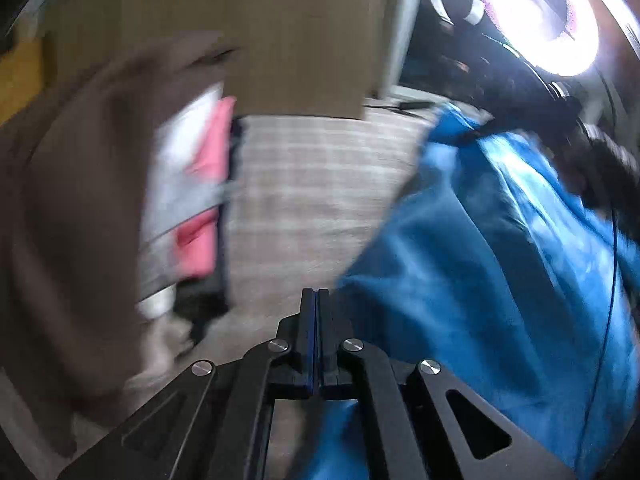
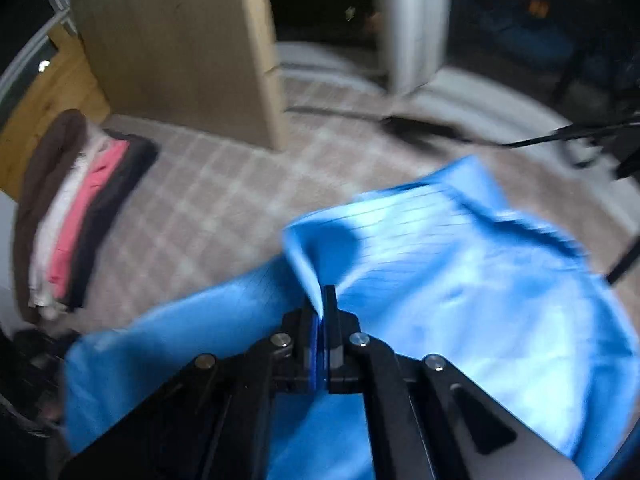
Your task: Fold clothes
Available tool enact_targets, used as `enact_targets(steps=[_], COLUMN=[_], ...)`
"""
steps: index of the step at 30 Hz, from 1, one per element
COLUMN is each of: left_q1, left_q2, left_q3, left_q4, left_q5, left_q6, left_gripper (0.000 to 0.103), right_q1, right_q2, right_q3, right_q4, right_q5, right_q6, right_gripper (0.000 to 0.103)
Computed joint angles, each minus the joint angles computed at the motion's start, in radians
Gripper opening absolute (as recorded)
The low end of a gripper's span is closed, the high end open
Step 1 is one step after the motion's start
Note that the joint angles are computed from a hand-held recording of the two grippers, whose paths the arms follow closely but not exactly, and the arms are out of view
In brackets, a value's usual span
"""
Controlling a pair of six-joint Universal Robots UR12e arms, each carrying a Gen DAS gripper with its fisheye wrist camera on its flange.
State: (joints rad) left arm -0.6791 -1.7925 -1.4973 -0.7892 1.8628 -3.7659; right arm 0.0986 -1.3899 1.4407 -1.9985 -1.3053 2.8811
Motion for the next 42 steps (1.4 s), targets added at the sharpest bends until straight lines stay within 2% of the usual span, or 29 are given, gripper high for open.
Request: enact_targets(steps=[2, 4, 5, 6, 10, 12, 14, 15, 16, 17, 21, 23, 25, 27, 29, 31, 32, 34, 35, 38, 41, 42], left_q1=[0.008, 0.005, 0.003, 0.003, -0.002, -0.006, -0.009, -0.002, -0.001, 0.000, -0.004, -0.004, 0.004, -0.006, -0.019, -0.039, -0.050, -0.084, -0.105, -0.182, -0.251, -0.270], left_q2=[0.021, 0.019, 0.014, 0.009, -0.018, -0.043, -0.066, -0.071, -0.071, -0.070, -0.033, -0.006, 0.025, 0.045, 0.078, 0.116, 0.136, 0.170, 0.185, 0.190, 0.210, 0.216], left_q3=[-0.033, -0.025, -0.014, -0.009, 0.018, 0.051, 0.070, 0.071, 0.070, 0.070, 0.026, 0.002, -0.027, -0.036, -0.059, -0.089, -0.104, -0.130, -0.144, -0.128, -0.143, -0.152], left_q4=[0.051, 0.025, 0.001, -0.002, 0.001, -0.020, 0.005, 0.011, 0.001, -0.009, -0.046, -0.076, -0.077, -0.095, -0.077, -0.051, -0.040, -0.031, -0.026, -0.132, -0.169, -0.167], left_q5=[-0.047, -0.070, -0.091, -0.106, -0.131, -0.115, -0.086, -0.101, -0.083, -0.064, 0.060, 0.101, 0.073, 0.097, 0.080, 0.057, 0.040, -0.002, -0.022, -0.004, -0.020, -0.035], left_q6=[0.017, 0.085, 0.123, 0.142, 0.194, 0.210, 0.226, 0.229, 0.213, 0.195, 0.058, 0.019, -0.007, -0.018, -0.041, -0.080, -0.105, -0.177, -0.217, -0.324, -0.478, -0.531], left_gripper=[0.000, 0.005, 0.016, 0.034, 0.044, 0.045, 0.043, 0.023, 0.007, 0.004, 0.008, 0.006, 0.005, 0.006, 0.006, 0.010, 0.014, 0.019, 0.023, 0.024, 0.025, 0.026], right_q1=[-0.017, -0.030, -0.027, -0.025, -0.033, -0.033, -0.034, -0.032, -0.030, -0.029, -0.025, -0.009, 0.006, 0.021, 0.031, 0.035, 0.039, 0.046, 0.054, 0.104, 0.163, 0.189], right_q2=[-0.002, 0.003, -0.002, -0.007, -0.021, -0.021, -0.026, -0.026, -0.027, -0.026, -0.020, -0.014, -0.008, -0.005, -0.013, -0.042, -0.058, -0.093, -0.108, -0.140, -0.154, -0.157], right_q3=[0.007, -0.004, 0.001, 0.006, 0.013, 0.011, 0.013, 0.015, 0.017, 0.020, 0.025, 0.029, 0.030, 0.021, 0.018, 0.035, 0.042, 0.043, 0.039, 0.039, 0.041, 0.056], right_q4=[-0.010, 0.034, 0.023, 0.012, 0.003, 0.005, 0.008, 0.004, -0.001, -0.009, -0.044, -0.069, -0.088, -0.073, -0.080, -0.136, -0.153, -0.105, -0.043, 0.117, 0.241, 0.232], right_q5=[0.021, 0.060, 0.048, 0.037, 0.054, 0.048, 0.042, 0.035, 0.028, 0.025, 0.020, -0.020, -0.059, -0.105, -0.149, -0.175, -0.179, -0.110, -0.055, 0.046, 0.097, 0.069], right_q6=[0.032, 0.027, 0.015, 0.004, 0.008, 0.004, 0.001, 0.002, 0.003, 0.004, 0.031, 0.027, 0.019, -0.007, -0.016, -0.019, -0.028, -0.085, -0.132, -0.256, -0.355, -0.370], right_gripper=[0.001, 0.001, 0.001, 0.001, 0.001, 0.001, 0.001, 0.001, 0.001, 0.001, 0.001, 0.001, 0.001, 0.002, 0.012, 0.021, 0.022, 0.025, 0.029, 0.037, 0.037, 0.037])
